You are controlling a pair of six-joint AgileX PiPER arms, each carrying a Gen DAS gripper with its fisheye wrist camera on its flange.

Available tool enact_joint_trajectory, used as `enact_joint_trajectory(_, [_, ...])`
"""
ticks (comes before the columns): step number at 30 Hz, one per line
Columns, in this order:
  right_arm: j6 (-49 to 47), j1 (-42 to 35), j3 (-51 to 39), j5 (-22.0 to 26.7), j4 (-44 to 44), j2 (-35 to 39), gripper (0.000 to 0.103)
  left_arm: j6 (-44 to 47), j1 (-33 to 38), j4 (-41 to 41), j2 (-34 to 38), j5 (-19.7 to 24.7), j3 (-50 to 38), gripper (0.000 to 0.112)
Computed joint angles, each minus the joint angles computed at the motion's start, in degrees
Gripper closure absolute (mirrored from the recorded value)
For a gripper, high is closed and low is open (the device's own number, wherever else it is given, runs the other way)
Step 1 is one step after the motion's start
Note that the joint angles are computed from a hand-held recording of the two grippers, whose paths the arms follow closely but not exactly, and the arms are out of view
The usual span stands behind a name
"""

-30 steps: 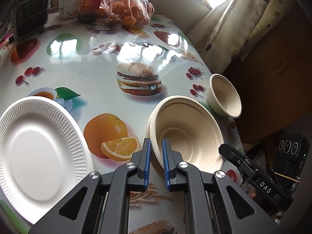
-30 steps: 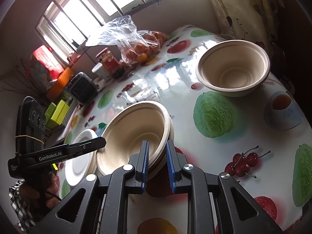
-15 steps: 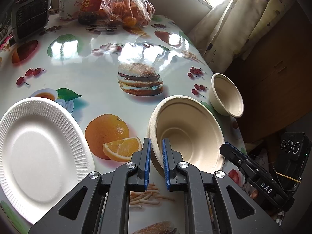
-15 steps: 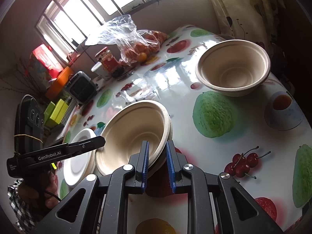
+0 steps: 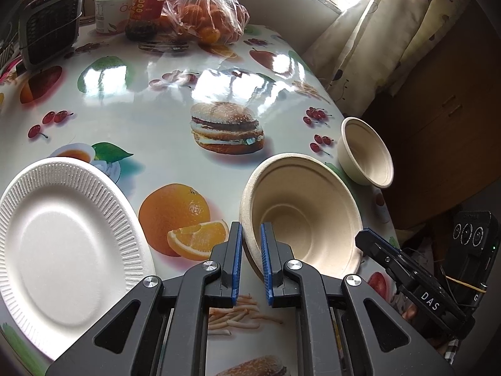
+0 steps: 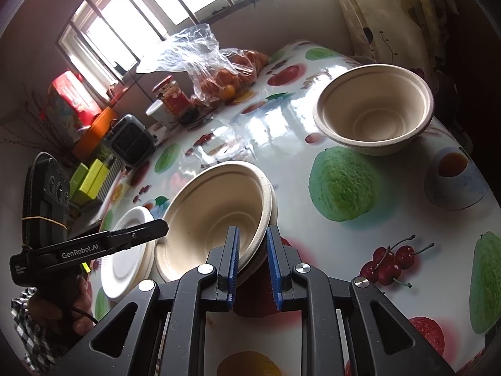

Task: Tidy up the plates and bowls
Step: 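Open both grippers to release the nested tan bowls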

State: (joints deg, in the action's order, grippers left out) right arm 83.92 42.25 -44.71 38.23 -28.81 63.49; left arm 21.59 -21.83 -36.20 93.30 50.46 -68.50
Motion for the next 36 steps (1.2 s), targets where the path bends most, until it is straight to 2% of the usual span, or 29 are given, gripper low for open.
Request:
enact_joint_trajectory(19, [-0.7, -0.4, 0.1, -0.1, 0.3, -0.1, 0.085, -0.8, -0.1, 0.8, -0.2, -0.1, 0.1, 0.1])
enact_joint_trajectory(33, [-3.6, -2.4, -0.2, 0.1, 2.2, -0.3, 0.085, -4.2, -1.5, 5.2, -1.4, -2.0, -0.1, 0.1])
enact_joint_trajectory(36, [-4.7, -2.9, -0.7, 0.8, 2.5, -0.3, 0.081, -5.5, -1.8, 6.7, -1.3, -2.0, -0.9, 0.099])
